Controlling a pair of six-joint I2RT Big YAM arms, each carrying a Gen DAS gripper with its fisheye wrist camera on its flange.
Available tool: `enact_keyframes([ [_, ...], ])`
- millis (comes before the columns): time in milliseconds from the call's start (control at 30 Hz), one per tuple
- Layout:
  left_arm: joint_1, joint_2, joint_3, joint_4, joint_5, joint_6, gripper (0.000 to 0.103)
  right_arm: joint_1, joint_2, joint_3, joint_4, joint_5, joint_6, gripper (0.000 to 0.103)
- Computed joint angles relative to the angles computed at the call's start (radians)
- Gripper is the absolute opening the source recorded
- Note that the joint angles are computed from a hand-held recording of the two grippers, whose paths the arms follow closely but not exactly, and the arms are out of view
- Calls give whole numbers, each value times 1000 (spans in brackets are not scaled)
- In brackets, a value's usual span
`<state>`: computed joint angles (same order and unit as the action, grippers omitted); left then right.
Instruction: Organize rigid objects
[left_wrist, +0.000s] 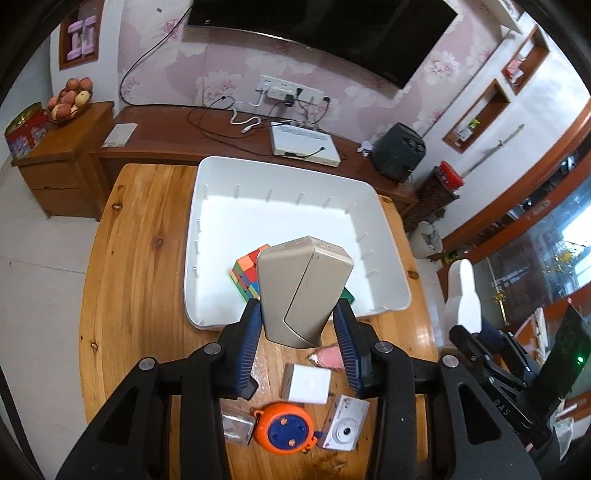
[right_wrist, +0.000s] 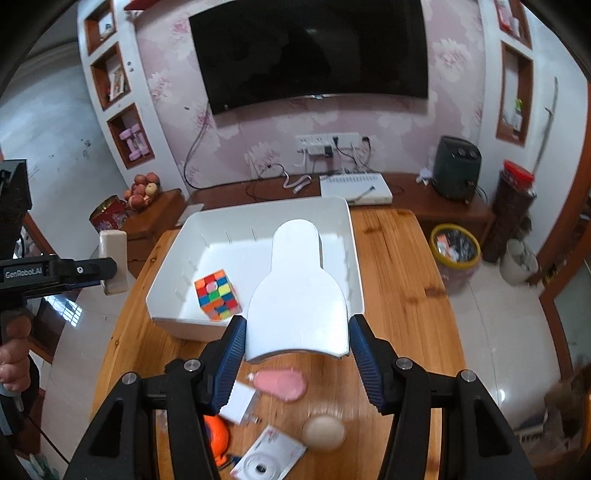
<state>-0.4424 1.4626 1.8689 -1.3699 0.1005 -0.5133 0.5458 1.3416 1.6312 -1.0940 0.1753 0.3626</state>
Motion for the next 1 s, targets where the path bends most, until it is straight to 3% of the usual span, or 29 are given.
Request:
enact_keyframes([
  [267, 9, 71, 26, -33, -27, -31, 43, -40, 52, -35, 128, -68, -107, 57],
  [433, 16, 102, 30, -61, -62, -53, 43, -59, 107, -31, 170, -113, -116, 57],
  [1000, 21, 208, 90, -143, -93, -76, 44, -102, 211, -26, 207, -205, -100, 57],
])
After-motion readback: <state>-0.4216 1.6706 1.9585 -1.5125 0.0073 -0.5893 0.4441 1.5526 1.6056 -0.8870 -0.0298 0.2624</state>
